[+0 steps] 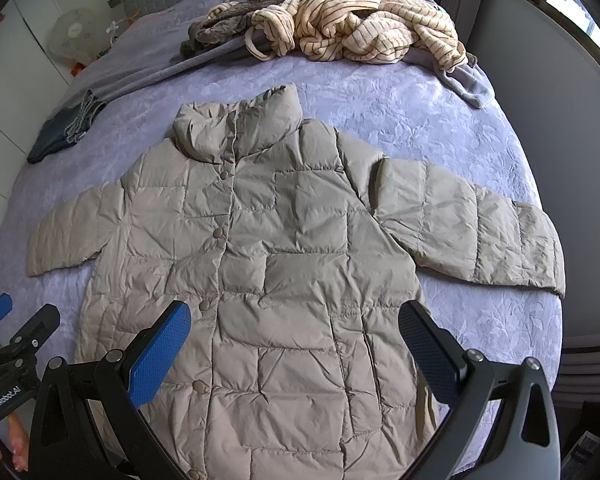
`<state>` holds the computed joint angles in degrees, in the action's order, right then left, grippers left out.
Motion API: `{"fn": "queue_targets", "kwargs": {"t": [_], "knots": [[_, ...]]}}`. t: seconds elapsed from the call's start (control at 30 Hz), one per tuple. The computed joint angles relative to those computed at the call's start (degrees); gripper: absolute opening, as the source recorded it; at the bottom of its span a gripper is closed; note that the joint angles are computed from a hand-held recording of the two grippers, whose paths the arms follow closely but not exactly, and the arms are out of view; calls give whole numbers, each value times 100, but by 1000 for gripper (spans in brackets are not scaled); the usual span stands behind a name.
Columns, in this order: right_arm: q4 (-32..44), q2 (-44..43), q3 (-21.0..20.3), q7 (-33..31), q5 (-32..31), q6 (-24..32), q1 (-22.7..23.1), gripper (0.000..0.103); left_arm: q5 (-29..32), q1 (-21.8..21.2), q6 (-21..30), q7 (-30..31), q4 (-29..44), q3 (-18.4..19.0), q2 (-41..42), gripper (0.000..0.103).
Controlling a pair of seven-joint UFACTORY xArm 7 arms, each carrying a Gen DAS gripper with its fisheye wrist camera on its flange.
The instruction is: Fold large clothes
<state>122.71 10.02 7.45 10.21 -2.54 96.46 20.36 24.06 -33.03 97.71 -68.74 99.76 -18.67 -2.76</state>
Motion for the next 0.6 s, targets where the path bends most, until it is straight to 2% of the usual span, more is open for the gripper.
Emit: {"fn": "queue_targets", "kwargs": {"t": [0.23,0.5,0.6], "knots": [[-28,-34,18,98,68,75,3,103,-120,88,-208,-18,-328,49,-236,103],[12,67,77,447,439,200,63,103,-1074,728,-1471,403,-2063,377,-1494,103],[-273,11,105,762,792,-61,52,103,-1339,987,-1926,596,-2799,548,-2007,103]]}}
